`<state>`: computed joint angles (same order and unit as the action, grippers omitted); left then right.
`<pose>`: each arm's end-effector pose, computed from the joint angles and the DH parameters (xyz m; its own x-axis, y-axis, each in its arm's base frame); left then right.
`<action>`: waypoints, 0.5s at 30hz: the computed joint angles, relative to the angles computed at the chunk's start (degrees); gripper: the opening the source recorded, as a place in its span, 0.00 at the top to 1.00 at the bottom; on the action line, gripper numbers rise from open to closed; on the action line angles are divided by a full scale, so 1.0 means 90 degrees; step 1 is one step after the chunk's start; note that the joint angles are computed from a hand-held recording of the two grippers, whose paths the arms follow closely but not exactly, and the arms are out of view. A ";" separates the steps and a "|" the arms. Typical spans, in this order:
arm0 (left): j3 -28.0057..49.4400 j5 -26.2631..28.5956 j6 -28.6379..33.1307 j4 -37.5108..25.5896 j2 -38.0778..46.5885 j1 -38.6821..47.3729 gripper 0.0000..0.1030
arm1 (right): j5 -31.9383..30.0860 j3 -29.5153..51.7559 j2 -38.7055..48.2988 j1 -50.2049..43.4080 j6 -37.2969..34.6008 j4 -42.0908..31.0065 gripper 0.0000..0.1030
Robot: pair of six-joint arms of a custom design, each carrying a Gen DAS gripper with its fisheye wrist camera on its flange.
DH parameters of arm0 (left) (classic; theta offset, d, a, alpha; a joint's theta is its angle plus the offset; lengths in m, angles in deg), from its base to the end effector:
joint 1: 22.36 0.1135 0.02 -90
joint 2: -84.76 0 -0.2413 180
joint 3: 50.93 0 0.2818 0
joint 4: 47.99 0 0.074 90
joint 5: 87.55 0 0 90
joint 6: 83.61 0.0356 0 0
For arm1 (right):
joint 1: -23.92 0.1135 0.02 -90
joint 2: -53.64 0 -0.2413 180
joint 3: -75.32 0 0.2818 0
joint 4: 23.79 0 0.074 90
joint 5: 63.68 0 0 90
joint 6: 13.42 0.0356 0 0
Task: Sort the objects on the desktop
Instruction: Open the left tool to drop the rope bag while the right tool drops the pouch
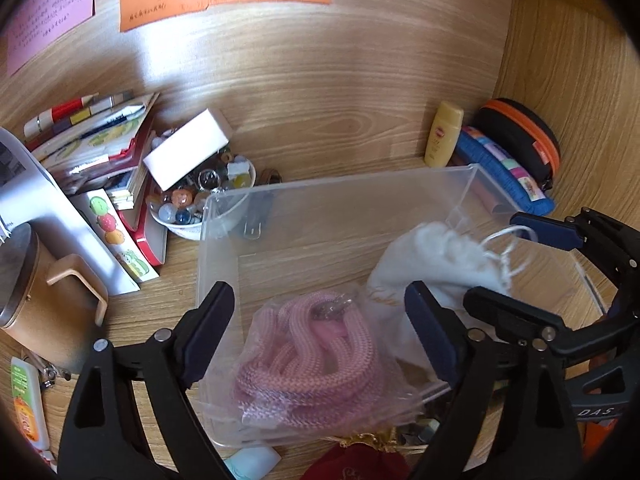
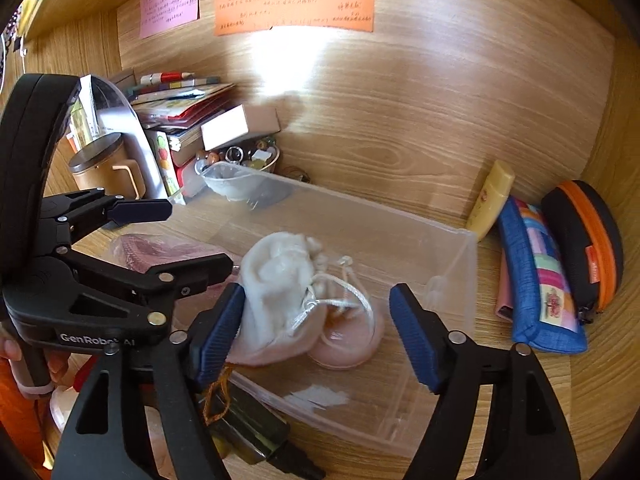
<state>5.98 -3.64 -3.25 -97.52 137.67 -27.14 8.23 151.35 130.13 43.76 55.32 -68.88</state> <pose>0.2317 -0.0156 0.2476 -0.7026 -0.1083 -0.7033 -0.1104 0.9930 -0.0427 0.2981 0.1193 0.2689 -0.4346 -0.5233 -0.7330 -0.7348 0.6767 -0.0473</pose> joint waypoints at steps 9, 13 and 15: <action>0.0033 -0.0186 -0.0039 -0.0126 -0.0335 -0.0202 0.11 | 0.0136 -0.0230 -0.0590 -0.0264 0.0049 -0.0114 0.18; 0.0045 -0.0284 -0.0050 -0.0279 -0.0647 -0.0360 0.09 | 0.0003 -0.0336 -0.0850 -0.0474 0.0094 -0.0220 0.16; 0.0025 -0.0491 -0.0055 -0.0383 -0.0849 -0.0512 0.07 | -0.0034 -0.0397 -0.0963 -0.0556 0.0123 -0.0272 0.15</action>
